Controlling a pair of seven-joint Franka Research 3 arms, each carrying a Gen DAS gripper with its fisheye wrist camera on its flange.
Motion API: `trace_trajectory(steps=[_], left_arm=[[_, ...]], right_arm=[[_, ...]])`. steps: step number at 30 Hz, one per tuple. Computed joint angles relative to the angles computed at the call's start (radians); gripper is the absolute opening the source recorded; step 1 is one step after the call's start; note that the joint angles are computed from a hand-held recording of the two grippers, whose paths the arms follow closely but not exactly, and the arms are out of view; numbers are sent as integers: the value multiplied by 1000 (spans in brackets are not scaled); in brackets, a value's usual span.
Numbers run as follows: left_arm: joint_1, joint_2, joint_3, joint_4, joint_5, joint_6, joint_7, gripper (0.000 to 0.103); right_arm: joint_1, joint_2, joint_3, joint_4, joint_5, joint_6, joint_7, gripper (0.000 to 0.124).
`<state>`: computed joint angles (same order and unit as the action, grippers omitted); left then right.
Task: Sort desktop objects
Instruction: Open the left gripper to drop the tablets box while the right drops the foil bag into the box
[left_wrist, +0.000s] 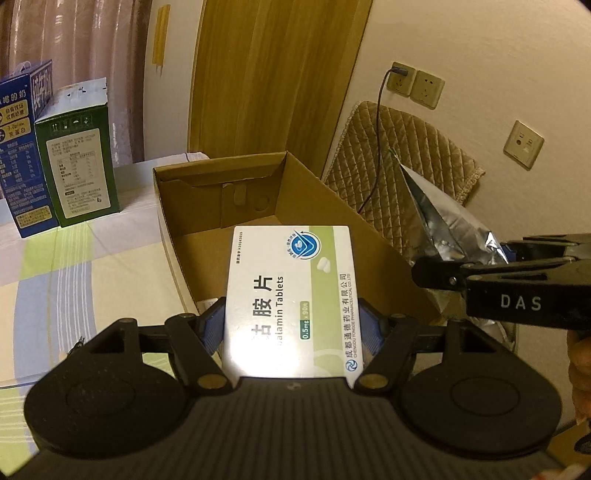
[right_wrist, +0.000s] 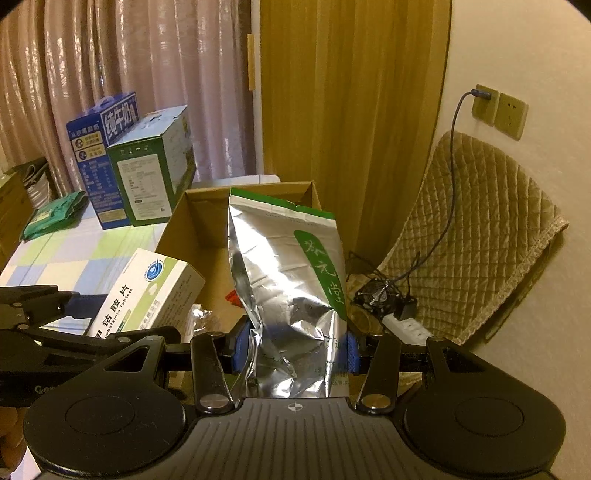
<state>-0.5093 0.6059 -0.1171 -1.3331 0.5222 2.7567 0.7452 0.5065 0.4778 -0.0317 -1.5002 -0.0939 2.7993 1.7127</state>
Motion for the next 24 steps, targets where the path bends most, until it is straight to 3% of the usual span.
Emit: trace_trajectory(steps=[8, 24], left_arm=[[11, 71, -8, 105, -45, -25, 28, 67], [6, 129, 2, 186, -86, -52, 39, 67]], right_arm=[[-15, 69, 14, 91, 36, -39, -25, 46], [-9, 141, 2, 194, 55, -80, -35, 46]])
